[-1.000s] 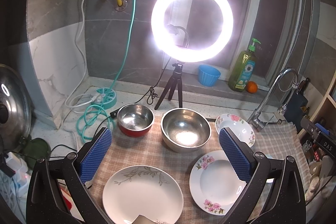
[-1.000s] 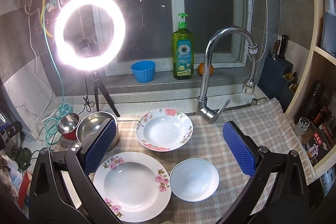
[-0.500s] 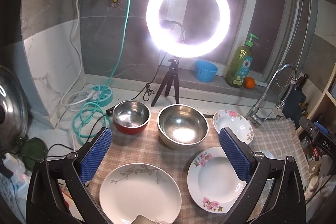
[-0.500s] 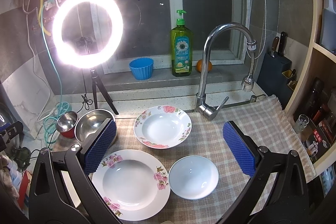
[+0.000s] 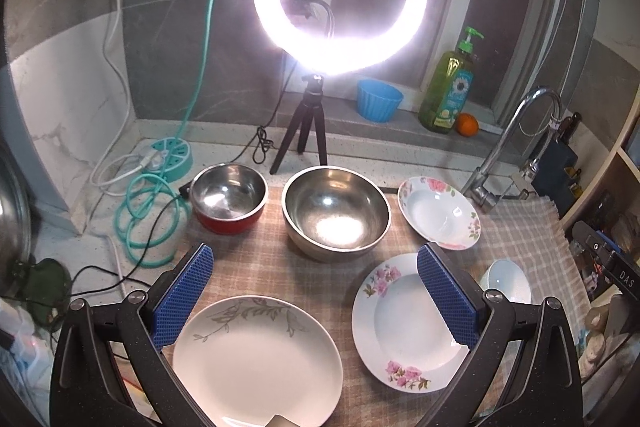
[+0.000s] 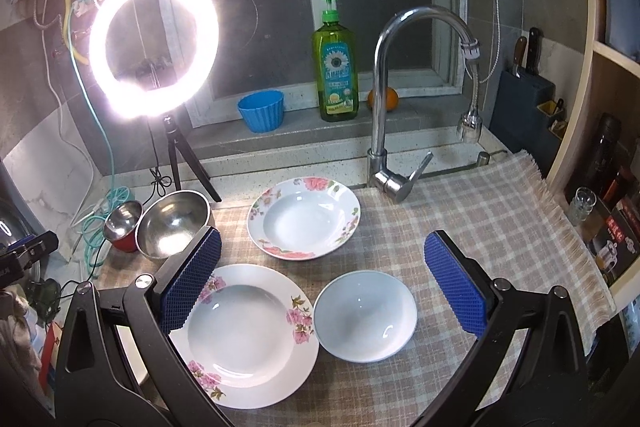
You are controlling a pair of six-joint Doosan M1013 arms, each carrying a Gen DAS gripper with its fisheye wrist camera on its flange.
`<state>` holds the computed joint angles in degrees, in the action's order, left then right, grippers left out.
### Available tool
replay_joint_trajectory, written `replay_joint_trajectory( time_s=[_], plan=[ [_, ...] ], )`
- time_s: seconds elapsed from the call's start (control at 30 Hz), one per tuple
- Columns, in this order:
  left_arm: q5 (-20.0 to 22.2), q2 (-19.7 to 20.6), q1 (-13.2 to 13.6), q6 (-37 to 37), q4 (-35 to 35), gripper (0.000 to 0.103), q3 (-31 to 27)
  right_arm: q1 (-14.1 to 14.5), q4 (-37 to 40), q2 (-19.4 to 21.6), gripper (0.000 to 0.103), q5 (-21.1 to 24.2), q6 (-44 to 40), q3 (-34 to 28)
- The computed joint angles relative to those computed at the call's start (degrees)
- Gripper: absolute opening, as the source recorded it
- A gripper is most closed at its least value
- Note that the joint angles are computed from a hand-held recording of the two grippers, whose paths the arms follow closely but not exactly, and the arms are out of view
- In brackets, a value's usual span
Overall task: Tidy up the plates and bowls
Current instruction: 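Lower both tools to the rim of the pink-flower deep plate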
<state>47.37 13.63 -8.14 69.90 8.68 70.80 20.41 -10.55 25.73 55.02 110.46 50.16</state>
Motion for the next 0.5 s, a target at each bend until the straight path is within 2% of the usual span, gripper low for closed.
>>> replay_joint_trajectory(
  time_s=[0.17,0.3,0.37,0.4,0.5],
  plan=[
    [2.36,1.47,0.68,4.09,-5.08,0.093,-1.13,-0.69,2.11,-0.79,0.103,0.33,-0.02,2.10],
    [3.82,2.69,1.49,8.28,-10.58,0.089,-1.84,-1.44,4.73,-0.83,0.102,2.90,0.69,2.83],
    [6.14,3.72,1.97,10.59,-14.02,0.080,-2.78,-2.04,6.56,-0.92,0.095,4.02,1.12,3.42],
    [6.96,4.06,2.15,11.27,-15.33,0.079,-3.08,-2.30,7.46,-0.99,0.091,4.72,1.14,3.77],
    [9.58,5.47,2.68,13.28,-19.13,0.073,-3.89,-2.92,9.34,-1.39,0.090,6.28,1.10,5.36]
  ],
)
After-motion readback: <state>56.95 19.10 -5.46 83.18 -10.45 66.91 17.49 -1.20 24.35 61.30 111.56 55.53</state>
